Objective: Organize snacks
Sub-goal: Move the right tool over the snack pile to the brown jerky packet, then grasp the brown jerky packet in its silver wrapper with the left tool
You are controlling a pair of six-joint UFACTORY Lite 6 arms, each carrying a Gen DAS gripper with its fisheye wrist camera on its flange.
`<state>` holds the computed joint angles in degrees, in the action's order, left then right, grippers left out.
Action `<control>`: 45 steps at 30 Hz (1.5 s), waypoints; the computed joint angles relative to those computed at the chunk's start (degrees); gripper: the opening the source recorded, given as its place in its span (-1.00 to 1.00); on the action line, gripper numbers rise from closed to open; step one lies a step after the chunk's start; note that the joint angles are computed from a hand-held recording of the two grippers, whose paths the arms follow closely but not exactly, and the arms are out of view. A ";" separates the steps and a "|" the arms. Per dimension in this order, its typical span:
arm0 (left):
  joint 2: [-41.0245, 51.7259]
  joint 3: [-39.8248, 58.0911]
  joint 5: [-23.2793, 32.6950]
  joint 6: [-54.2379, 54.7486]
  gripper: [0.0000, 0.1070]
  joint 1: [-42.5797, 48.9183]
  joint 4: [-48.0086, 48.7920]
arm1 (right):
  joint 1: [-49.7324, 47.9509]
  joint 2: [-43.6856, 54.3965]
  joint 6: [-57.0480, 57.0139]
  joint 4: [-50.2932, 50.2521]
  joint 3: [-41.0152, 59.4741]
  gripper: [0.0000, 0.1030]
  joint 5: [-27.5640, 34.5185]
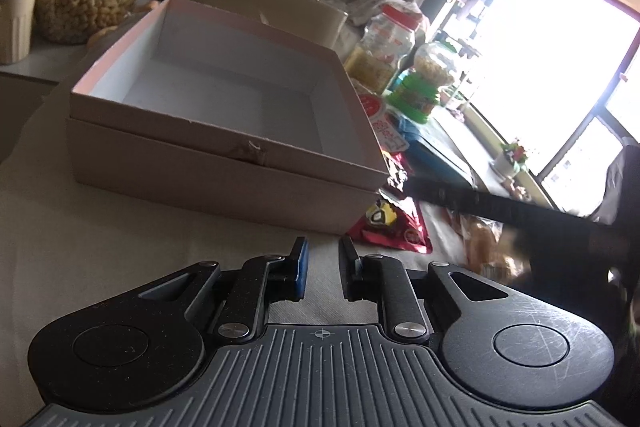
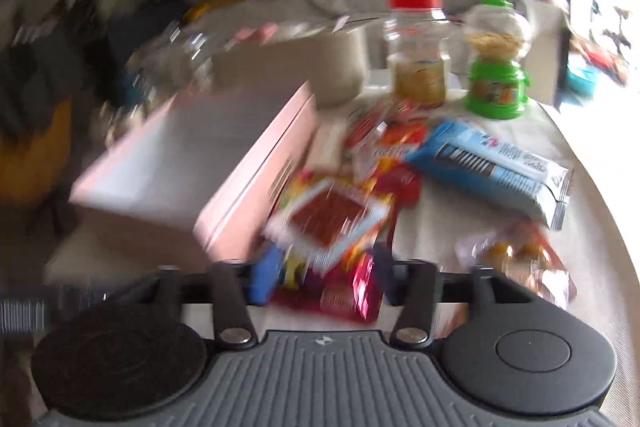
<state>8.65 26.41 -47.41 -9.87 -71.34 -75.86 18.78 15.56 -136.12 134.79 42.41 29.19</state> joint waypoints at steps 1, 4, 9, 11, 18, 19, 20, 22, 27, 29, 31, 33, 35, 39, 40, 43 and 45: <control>0.17 0.12 -0.09 0.54 -0.65 0.20 -0.52 | 0.33 2.55 4.53 -2.20 3.62 0.19 -1.35; -0.70 -0.80 -0.49 0.94 -0.65 1.53 -1.17 | 2.34 9.70 14.08 -8.44 13.02 0.20 -4.92; -3.03 -2.88 -0.24 1.06 -0.65 5.95 0.53 | 5.20 13.20 6.50 -2.92 16.58 0.07 -8.97; -2.59 -2.52 0.27 1.28 -0.65 7.90 2.57 | 5.28 11.03 2.11 -0.43 13.84 -0.04 -8.68; 0.43 -0.03 1.66 1.43 -0.65 15.04 9.21 | 3.04 3.03 0.40 -4.09 3.55 -0.12 -5.29; 0.79 0.42 1.94 1.88 -0.65 15.56 9.14 | 2.91 1.94 0.20 -4.47 1.92 -0.14 -4.40; 0.82 0.57 2.23 1.97 -0.65 16.02 9.47 | 2.81 0.98 -0.13 -4.88 0.44 -0.15 -3.52; 0.32 -0.12 3.03 -1.32 -0.65 16.99 14.46 | 3.34 -1.00 -3.38 -3.10 -2.60 -0.18 -2.25; -2.51 -2.99 5.30 -17.67 -0.65 19.02 36.09 | 2.54 -5.83 -1.07 -8.81 -8.70 -0.18 1.54; -3.64 -2.19 6.13 -11.62 -0.65 15.33 30.53 | 0.23 -8.38 1.22 -13.45 -11.76 -0.09 4.38; -4.93 -1.24 6.93 -2.92 -0.65 10.90 20.41 | -2.13 -13.15 -1.23 -13.28 -16.67 0.17 6.04; -5.10 -0.03 8.31 2.23 -0.64 7.90 12.21 | -4.45 -19.54 -7.05 -9.17 -22.69 0.34 6.26; -3.73 1.28 9.72 1.06 -0.65 6.93 10.95 | -7.22 -24.87 -11.97 -5.74 -27.63 0.37 5.84; 2.18 8.98 7.57 11.04 -0.65 4.50 3.76 | -14.08 -32.95 -13.18 -3.93 -34.68 0.48 6.32; 4.73 12.51 6.70 17.04 -0.64 3.16 0.68 | -15.34 -35.20 -15.61 -1.01 -36.91 0.50 6.62; 15.14 24.67 3.90 35.03 -0.63 -0.47 -9.04 | -18.98 -39.98 -19.92 5.01 -41.73 0.59 8.05; 20.34 31.71 2.03 46.35 -0.63 -1.53 -18.29 | -21.91 -39.43 -20.22 5.09 -42.47 0.66 9.00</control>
<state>28.99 58.12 -45.39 36.48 -72.87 -94.15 -3.13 -23.87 -156.34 139.88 -0.06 38.19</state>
